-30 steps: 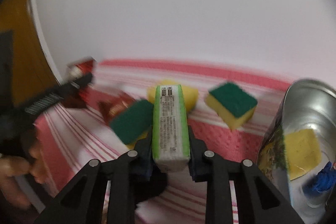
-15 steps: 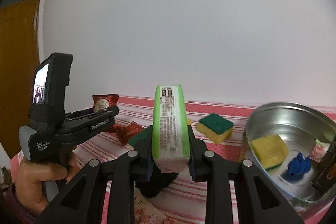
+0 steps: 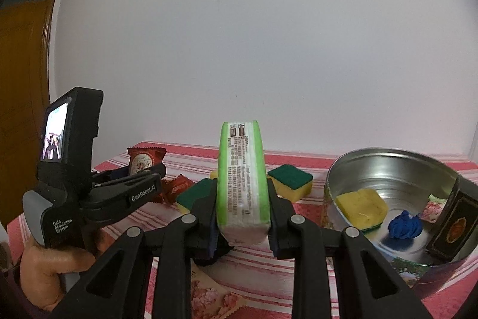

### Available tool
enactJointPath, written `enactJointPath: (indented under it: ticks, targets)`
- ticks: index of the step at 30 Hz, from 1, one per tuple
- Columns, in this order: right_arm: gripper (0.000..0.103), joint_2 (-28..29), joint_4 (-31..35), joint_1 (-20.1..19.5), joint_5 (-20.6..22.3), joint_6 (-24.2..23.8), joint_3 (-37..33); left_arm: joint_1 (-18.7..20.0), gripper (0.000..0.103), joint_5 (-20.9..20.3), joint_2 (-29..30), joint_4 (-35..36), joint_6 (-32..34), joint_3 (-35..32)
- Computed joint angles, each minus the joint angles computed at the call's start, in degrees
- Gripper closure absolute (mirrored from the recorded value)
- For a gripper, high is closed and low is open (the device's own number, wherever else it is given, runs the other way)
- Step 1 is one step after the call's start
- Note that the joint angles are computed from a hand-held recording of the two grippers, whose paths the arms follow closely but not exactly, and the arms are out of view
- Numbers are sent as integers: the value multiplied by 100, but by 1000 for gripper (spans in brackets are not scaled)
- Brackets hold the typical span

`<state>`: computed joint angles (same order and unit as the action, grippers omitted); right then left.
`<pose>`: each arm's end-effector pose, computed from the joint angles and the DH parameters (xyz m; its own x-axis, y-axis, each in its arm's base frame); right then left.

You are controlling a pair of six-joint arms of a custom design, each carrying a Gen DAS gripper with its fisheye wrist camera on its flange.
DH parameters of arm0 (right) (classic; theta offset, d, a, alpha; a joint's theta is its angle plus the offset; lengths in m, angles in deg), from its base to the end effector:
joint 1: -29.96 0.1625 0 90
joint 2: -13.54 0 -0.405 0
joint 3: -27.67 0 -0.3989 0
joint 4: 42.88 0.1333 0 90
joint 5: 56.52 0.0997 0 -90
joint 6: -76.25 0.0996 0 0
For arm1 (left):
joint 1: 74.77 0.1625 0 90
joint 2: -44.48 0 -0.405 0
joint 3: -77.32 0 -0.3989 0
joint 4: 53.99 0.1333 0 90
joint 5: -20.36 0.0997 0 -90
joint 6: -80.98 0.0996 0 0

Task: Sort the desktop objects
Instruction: 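Lift the red packet and green soap box toward the silver tin with both grippers, then lower the red packet into the tin and open the left gripper while the right drops the soap box in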

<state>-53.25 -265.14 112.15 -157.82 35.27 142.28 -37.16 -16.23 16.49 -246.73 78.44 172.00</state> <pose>0.0401 -0.5448 0.3289 -0.7221 0.1835 0.6670 -0.6098 0.2866 -0.7389 -0.3697 -0.5541 -0.0031 -0.7658 0.1618 -0.6224 0.6071 0.5011 -0.6167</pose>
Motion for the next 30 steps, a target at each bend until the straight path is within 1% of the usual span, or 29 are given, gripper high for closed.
enactJointPath:
  ticks: [3, 6, 14, 15, 16, 23, 28, 30]
  targets:
    - [75, 71, -221, 24, -21, -139, 18, -53, 65, 80, 35, -167, 84, 11]
    - [75, 84, -375, 17, 20, -215, 65, -64, 65, 39, -10, -63, -104, 70]
    - [75, -14, -567, -40, 108, -132, 238, -257, 65, 151, 10, -236, -148, 238]
    - [75, -33, -587, -54, 126, -112, 262, -284, 65, 141, 1, -242, -175, 273]
    - [75, -54, -605, -71, 146, -94, 287, -293, 65, 38, -40, -239, -134, 327]
    - [75, -304, -716, -237, 275, 145, 547, -446, 65, -9, -86, -191, -380, 511]
    - [75, -467, -875, -347, 334, 111, 728, -549, 65, -93, -97, -139, -520, 599]
    - [75, -538, -982, -328, 279, 79, 846, -596, 65, -150, -90, -68, -591, 617]
